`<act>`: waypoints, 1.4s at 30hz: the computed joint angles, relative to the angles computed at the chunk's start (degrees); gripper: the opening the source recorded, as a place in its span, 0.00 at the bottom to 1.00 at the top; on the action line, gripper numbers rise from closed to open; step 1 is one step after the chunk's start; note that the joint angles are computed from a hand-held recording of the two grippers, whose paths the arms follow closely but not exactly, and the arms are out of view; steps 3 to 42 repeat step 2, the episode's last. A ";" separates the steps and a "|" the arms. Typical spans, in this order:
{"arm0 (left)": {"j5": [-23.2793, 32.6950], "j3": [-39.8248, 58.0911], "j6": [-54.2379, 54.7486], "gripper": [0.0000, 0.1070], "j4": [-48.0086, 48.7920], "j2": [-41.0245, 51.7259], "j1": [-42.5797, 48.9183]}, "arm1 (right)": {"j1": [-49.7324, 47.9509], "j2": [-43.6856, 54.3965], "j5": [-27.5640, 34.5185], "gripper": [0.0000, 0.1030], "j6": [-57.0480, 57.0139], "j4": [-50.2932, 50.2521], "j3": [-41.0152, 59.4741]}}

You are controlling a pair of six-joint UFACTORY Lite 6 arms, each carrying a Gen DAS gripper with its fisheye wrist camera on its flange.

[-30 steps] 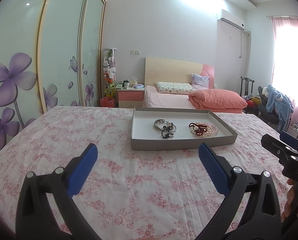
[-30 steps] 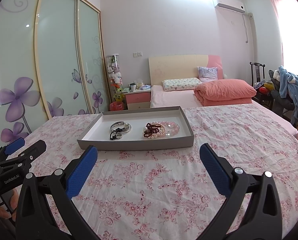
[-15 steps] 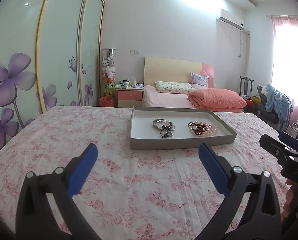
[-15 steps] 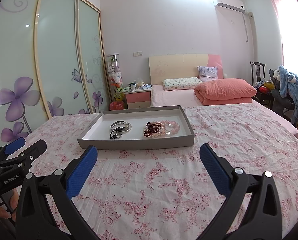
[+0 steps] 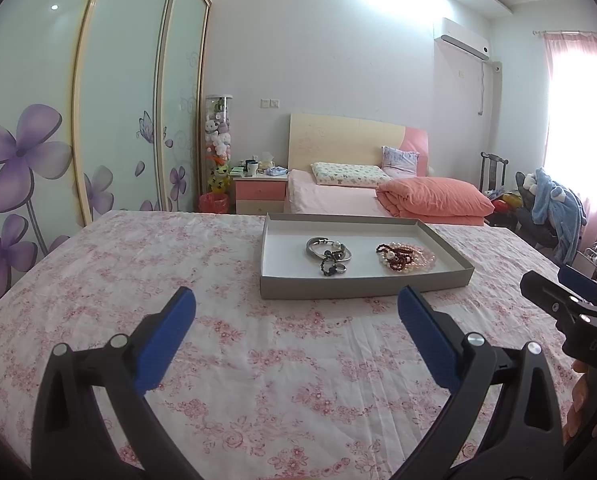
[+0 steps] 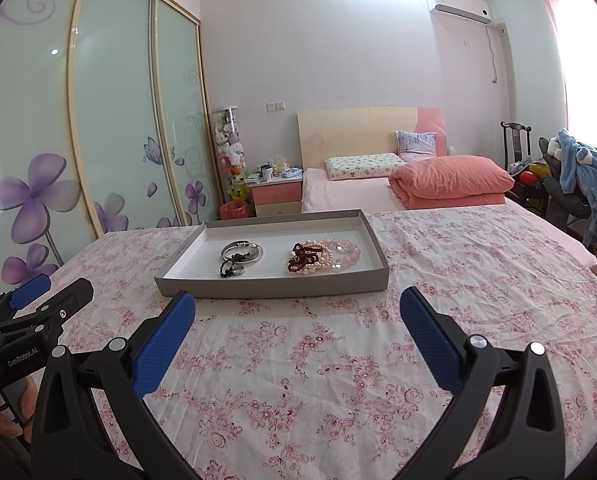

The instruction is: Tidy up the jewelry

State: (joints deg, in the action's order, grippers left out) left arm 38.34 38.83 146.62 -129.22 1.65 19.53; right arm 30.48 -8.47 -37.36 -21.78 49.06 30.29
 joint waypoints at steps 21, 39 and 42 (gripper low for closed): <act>-0.18 0.04 -0.11 0.92 0.09 -0.04 -0.12 | -0.13 -0.01 0.14 0.98 0.01 -0.11 0.07; -0.18 0.04 -0.11 0.92 0.09 -0.04 -0.12 | -0.13 -0.01 0.14 0.98 0.01 -0.11 0.07; -0.18 0.04 -0.11 0.92 0.09 -0.04 -0.12 | -0.13 -0.01 0.14 0.98 0.01 -0.11 0.07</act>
